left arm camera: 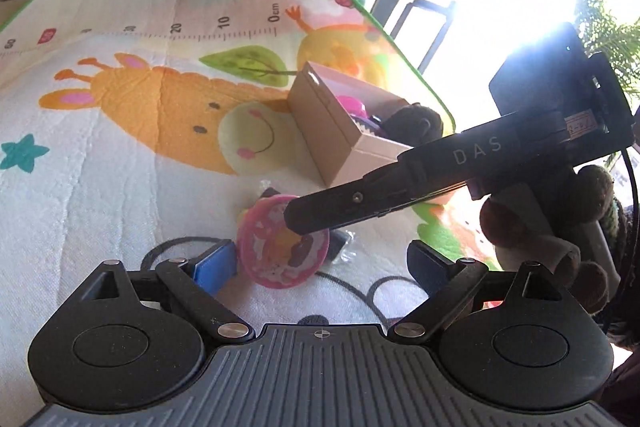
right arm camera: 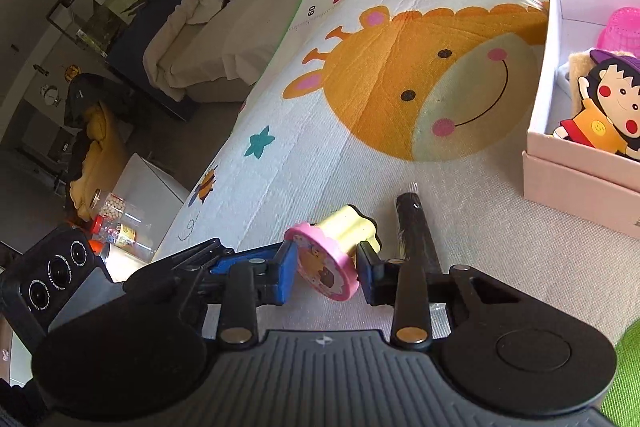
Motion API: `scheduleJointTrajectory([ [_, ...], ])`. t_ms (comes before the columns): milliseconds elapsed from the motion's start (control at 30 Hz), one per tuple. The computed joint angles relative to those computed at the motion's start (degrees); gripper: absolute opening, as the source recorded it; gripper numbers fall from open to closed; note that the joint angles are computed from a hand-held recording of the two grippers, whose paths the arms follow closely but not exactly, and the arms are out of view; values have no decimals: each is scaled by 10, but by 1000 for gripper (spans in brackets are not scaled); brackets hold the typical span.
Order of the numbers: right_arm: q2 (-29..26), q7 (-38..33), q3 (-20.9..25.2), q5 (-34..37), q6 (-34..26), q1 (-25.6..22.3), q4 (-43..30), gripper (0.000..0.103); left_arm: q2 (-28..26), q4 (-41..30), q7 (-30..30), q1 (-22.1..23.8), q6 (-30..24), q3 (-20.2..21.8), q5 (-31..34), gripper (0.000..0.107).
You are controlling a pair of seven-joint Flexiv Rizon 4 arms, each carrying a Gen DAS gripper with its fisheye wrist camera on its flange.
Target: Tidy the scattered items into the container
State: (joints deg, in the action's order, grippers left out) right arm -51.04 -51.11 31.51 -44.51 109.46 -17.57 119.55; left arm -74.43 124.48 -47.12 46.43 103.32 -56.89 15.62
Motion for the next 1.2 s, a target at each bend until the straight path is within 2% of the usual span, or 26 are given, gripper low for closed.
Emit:
scheduleJointTrajectory([
  [200,27,-8,-80,51,59,80,12,34,5,-4,-20,-13,30,3,9,97],
  [367,65,-54,-205,179,109,215,30,35,18,-14,-33,-30,34,12,16,98],
  [467,72,-73,-228,220,124,237,40,36,24,-20,-40,-40,36,20,17,98],
  [567,81,-119,-260,270,158,276,66,42,41,-23,-48,-53,46,39,16,99],
  [667,88,-174,-279,305,178,306,94,42,73,-22,-65,-76,75,76,16,101],
  [767,85,-230,-294,341,189,341,112,44,122,-24,-103,-127,116,143,2,102],
  [833,72,-263,-308,384,204,375,110,62,155,-26,-130,-175,144,198,-19,103],
  [900,54,-287,-320,428,218,406,97,68,173,-29,-149,-209,159,235,-28,103],
  [967,43,-302,-324,448,213,421,83,68,185,-32,-166,-233,165,260,-32,103],
  [1000,38,-311,-328,459,211,430,79,63,191,-34,-176,-248,168,274,-37,103],
  [1033,35,-321,-334,470,208,441,75,51,197,-36,-185,-262,170,287,-41,103],
  [1100,36,-332,-338,481,196,448,75,36,206,-40,-201,-287,172,311,-47,103],
  [1200,48,-345,-335,492,196,444,95,31,210,-49,-224,-306,168,330,-42,103],
])
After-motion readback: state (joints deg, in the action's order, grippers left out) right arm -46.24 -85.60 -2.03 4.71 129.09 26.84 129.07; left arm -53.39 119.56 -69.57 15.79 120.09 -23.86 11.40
